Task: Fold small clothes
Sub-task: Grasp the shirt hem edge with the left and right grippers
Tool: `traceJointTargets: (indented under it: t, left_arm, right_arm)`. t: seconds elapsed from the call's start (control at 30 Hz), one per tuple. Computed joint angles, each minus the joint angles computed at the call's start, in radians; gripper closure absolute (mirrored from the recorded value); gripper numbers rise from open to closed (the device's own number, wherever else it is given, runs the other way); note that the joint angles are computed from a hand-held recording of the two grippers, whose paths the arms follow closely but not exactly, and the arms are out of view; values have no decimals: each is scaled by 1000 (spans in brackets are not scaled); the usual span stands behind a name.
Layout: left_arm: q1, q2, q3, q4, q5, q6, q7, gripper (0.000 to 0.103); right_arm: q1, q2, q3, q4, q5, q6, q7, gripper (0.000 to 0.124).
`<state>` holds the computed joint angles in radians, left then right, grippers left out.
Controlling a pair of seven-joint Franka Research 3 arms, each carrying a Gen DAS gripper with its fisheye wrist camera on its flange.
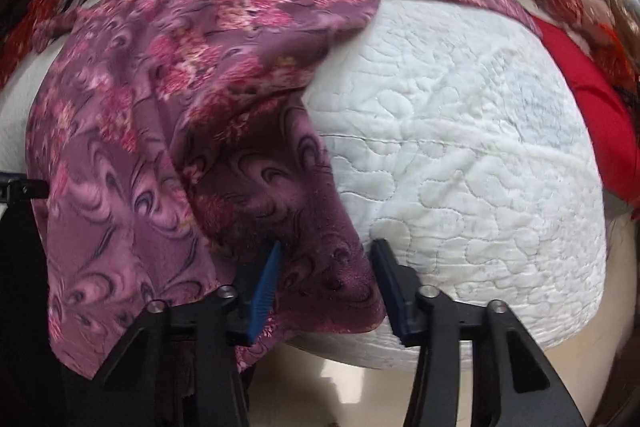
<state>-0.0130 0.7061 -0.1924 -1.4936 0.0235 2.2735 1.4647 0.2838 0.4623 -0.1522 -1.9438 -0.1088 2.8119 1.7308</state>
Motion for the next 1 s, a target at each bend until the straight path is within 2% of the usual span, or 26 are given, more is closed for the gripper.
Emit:
traceJointTargets:
  t: [0.03,0.07,0.1,0.17,0.2,0.23,0.27,0.3,0.37,0.43,0.53,0.6,0.8,0.87,0.93,1.0]
  left_arm:
    - [13,-5,-14,-10,-16,8,21,83]
    - [26,-16,-27,-24,-31,17,48,94]
    - [30,-36,-27,-45,-34,30,57,99]
    - [59,-92,-44,-101,-81,64,77,99]
    - [81,-121,-55,-128,-117,80,95,100]
    - [111,-156,-70,-159,-166,92,121,100]
    - [144,-193,-87,-189,-226,103,153,100]
    - [172,-229,-99,-215,-285,112,186,100]
    - [208,-303,-104,-264,-381,131,251,100]
    - [202,-353,-78,-289,-403,132,271,100]
    - [164,-380,-20,-303,-360,125,246,100]
    - [146,-367,11,-314,-319,116,205,100]
    - [147,-327,27,-340,-297,40,124,100]
    - [169,-333,9,-349,-348,23,152,95]
    - [179,-338,0,-355,-392,26,173,69]
    - [171,-343,6,-359,-398,44,156,63]
  right_arm:
    - [-11,-7,11,-9,8,3,-18,116]
    - [-47,-15,47,-17,40,2,-50,120]
    - [-117,-32,117,-36,136,16,-130,120]
    - [-207,-75,206,-74,285,40,-243,120]
    - [-272,-109,275,-100,405,55,-335,120]
    - [-349,-149,357,-126,550,68,-447,120]
    - [-393,-179,403,-144,651,77,-524,120]
    - [-458,-227,471,-168,812,84,-650,120]
    - [-536,-313,538,-196,1095,70,-860,120]
    - [-550,-375,528,-213,1262,40,-962,120]
    - [-530,-396,486,-227,1336,19,-958,120]
    - [-499,-361,455,-228,1266,52,-880,120]
    - [-423,-268,343,-233,1145,-8,-686,120]
    - [-389,-237,307,-222,1099,-8,-648,120]
    - [-373,-232,286,-218,1126,-19,-664,120]
    - [-354,-232,268,-217,1159,-14,-690,120]
